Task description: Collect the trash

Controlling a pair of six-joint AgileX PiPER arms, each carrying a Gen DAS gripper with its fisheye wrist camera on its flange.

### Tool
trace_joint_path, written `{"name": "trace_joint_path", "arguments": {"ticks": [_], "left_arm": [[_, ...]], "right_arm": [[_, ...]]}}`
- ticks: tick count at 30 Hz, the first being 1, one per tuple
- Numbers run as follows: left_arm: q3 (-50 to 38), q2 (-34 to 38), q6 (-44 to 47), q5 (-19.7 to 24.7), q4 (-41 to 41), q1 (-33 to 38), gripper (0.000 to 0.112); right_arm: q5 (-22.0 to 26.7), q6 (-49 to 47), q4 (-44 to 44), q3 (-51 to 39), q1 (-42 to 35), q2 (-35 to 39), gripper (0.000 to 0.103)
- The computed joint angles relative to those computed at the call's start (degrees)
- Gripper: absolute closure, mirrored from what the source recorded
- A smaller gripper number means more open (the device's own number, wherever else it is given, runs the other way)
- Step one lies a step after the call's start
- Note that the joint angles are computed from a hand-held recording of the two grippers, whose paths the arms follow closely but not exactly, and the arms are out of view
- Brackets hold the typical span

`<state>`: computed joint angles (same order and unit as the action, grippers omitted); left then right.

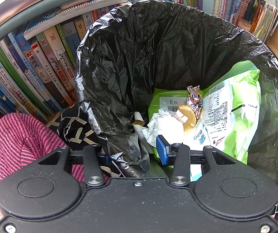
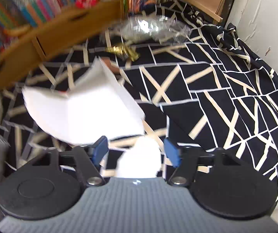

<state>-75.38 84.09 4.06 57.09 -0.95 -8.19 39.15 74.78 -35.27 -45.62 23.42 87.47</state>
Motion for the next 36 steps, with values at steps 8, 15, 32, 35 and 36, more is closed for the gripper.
{"name": "trace_joint_path", "arguments": {"ticks": [8, 15, 32, 35, 36], "left_arm": [[-0.07, 0.05, -0.12, 0.01, 0.16, -0.11, 0.071], [-0.01, 0.00, -0.18, -0.05, 0.13, -0.16, 0.071], [0.01, -0.08, -0.02, -0.03, 0.11, 0.00, 0.071], [0.04, -0.07, -0.08, -0.08, 0.16, -0.05, 0.071], [0.05, -0.10, -0.03, -0.07, 0.09, -0.01, 0.071]], "right_arm": [[-5.97, 1.20, 0.84, 4.88, -0.67, 1.77, 0.016], [-3.12, 2.28, 0.74, 2.90, -0.77, -3.24, 0.049], [-22.82, 22.04, -28.46, -3.17, 8.45, -22.57, 0.046], [-30.24, 23.12, -31.09, -4.89, 9.40, -21.49, 0.045], [-30.81, 21.58, -29.96, -6.04, 10.56, -20.43, 0.043]]}}
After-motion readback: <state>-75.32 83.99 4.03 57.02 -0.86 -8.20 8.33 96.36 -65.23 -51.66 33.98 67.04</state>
